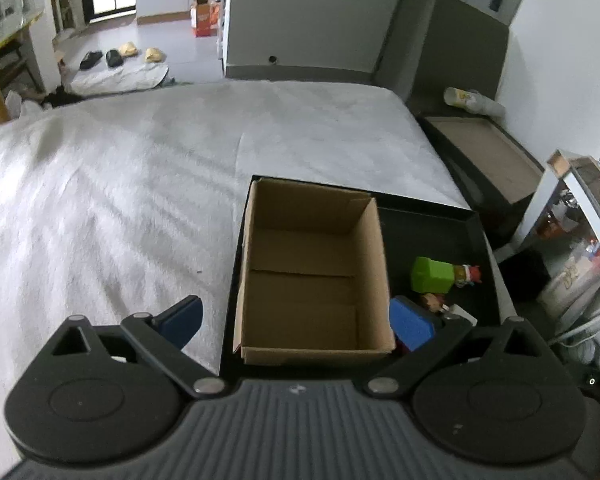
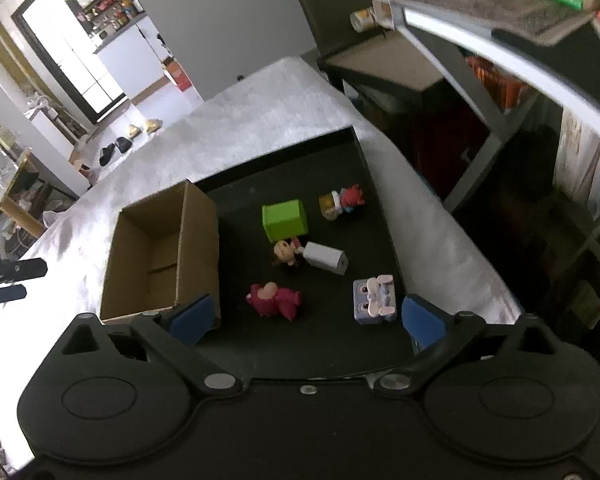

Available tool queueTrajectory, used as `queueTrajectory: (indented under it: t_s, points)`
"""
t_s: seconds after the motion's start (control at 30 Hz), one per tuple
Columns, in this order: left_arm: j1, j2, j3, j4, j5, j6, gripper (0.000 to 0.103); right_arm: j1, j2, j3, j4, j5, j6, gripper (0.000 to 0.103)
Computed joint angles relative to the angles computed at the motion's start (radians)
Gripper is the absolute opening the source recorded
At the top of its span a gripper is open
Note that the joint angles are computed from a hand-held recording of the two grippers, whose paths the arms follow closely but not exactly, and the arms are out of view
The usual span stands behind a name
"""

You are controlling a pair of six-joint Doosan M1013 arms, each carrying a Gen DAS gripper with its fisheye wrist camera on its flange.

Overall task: Organize rigid objects
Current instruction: 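Grip the cardboard box wall with the left gripper while the right gripper approaches the bunny cube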

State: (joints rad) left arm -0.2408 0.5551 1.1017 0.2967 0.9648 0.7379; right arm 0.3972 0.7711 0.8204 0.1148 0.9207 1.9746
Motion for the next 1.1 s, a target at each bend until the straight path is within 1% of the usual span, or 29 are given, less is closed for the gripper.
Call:
queueTrajectory:
  t_s: [0.17, 0.33, 0.37, 0.4, 0.43, 0.5, 0.6, 0.83, 0.93, 0.97, 1.0, 1.1]
  points:
    - [0.021, 0.012, 0.013, -0.036, 0.004, -0.014, 0.1, -0.005, 0.043, -0.052, 0.014, 0.044, 0.0, 0.092]
    - [0.032, 0.028, 0.014, -0.029, 0.037, 0.016, 0.099, -0.01, 0.086, -0.103, 0.012, 0.09, 0.009, 0.086]
    - [0.034, 0.033, 0.014, -0.028, 0.037, 0.013, 0.097, -0.009, 0.099, -0.119, -0.001, 0.108, 0.033, 0.082]
    - [0.038, 0.036, 0.016, -0.033, 0.035, 0.01, 0.094, -0.011, 0.11, -0.133, 0.0, 0.126, 0.042, 0.078]
    - [0.042, 0.039, 0.017, -0.041, 0.032, 0.01, 0.092, -0.014, 0.122, -0.147, 0.008, 0.143, 0.05, 0.076]
    - [0.049, 0.047, 0.02, -0.046, 0.028, 0.004, 0.085, -0.021, 0.145, -0.176, 0.019, 0.171, 0.076, 0.074]
    - [0.053, 0.057, 0.023, -0.054, 0.014, 0.0, 0.076, -0.028, 0.18, -0.222, 0.018, 0.209, 0.104, 0.069]
    - [0.062, 0.067, 0.037, -0.095, -0.015, -0.018, 0.062, -0.026, 0.262, -0.347, -0.014, 0.318, 0.09, 0.068]
    - [0.069, 0.07, 0.048, -0.121, -0.035, -0.037, 0.057, -0.029, 0.291, -0.388, 0.01, 0.366, 0.087, 0.063]
    - [0.07, 0.071, 0.052, -0.128, -0.041, -0.042, 0.053, -0.029, 0.299, -0.399, 0.007, 0.378, 0.088, 0.06]
    - [0.071, 0.073, 0.054, -0.13, -0.04, -0.049, 0.049, -0.027, 0.302, -0.403, -0.001, 0.384, 0.085, 0.06]
    - [0.07, 0.076, 0.061, -0.127, -0.051, -0.054, 0.044, -0.025, 0.314, -0.419, -0.013, 0.407, 0.08, 0.059]
